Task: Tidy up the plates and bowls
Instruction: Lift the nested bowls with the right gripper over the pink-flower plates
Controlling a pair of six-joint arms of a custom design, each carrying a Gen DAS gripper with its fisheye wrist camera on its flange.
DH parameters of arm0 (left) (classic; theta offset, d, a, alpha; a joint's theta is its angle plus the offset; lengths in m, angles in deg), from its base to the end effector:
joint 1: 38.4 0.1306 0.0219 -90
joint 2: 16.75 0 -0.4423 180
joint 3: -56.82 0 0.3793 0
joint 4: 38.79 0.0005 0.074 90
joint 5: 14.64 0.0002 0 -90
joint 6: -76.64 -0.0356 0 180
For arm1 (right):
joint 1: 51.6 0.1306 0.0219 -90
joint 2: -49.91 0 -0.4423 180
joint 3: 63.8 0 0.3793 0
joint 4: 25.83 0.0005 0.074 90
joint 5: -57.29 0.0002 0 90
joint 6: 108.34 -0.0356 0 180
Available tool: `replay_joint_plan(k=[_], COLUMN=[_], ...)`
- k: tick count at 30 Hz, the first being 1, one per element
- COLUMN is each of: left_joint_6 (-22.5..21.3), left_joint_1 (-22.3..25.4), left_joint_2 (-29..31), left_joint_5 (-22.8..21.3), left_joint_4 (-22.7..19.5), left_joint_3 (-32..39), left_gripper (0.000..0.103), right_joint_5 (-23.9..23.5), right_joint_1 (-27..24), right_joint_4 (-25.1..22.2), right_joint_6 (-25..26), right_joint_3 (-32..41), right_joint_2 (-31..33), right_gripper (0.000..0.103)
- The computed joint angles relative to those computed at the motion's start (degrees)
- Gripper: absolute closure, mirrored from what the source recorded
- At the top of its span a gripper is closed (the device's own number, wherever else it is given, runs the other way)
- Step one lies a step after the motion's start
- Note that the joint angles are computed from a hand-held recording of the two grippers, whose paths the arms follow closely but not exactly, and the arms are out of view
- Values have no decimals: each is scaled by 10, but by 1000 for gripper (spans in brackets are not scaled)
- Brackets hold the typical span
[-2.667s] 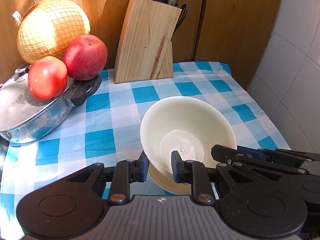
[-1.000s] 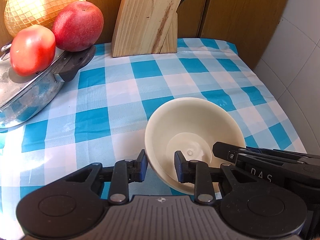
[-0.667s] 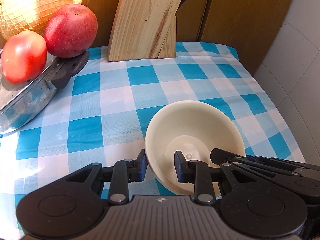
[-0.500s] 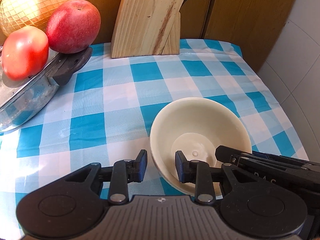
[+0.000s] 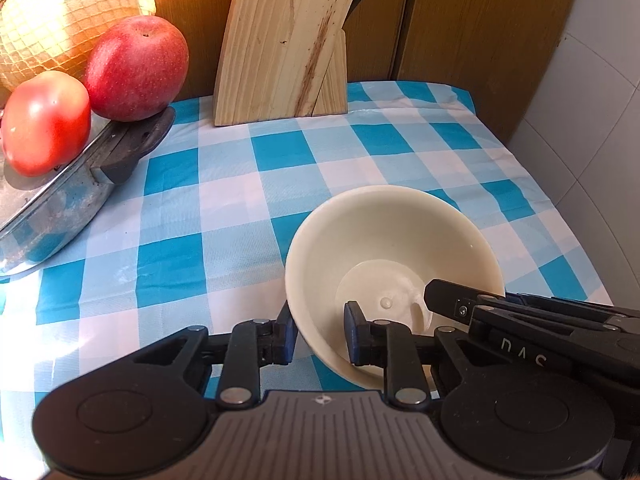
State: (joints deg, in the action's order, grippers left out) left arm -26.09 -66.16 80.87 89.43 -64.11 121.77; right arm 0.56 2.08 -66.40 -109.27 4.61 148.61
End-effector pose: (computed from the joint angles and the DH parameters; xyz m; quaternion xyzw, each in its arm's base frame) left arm 0.4003 -0.2211 0.2721 0.3618 0.8834 -0.1525 0.2559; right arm 0.2828 0.3508 0.2784 0.3468 0.8801 0.0660 0.3174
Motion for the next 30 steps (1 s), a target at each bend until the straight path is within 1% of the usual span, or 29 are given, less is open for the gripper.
replay_joint_plan(k=[6, 11, 17, 20, 30], left_joint_6=[3, 5, 1, 1, 2], left_joint_1=[9, 19, 34, 44, 71], left_joint_2=[-27, -62, -114, -132, -175], left_joint_5=[17, 31, 51, 61, 83], left_joint_4=[7, 16, 31, 28, 23], left_joint_3=[-7, -21, -47, -57, -82], left_gripper=[85, 85, 85, 84, 84], right_joint_5=[41, 72, 119, 138, 176], right_joint_1=[11, 23, 54, 69, 106], right_joint_4=[-19, -44, -74, -84, -125], right_joint_6=[3, 5, -3, -12, -28], right_joint_3=[12, 28, 50, 56, 90], right_joint_2=[-10, -17, -24, -27, -13], right_gripper=[82, 82, 81, 81, 81])
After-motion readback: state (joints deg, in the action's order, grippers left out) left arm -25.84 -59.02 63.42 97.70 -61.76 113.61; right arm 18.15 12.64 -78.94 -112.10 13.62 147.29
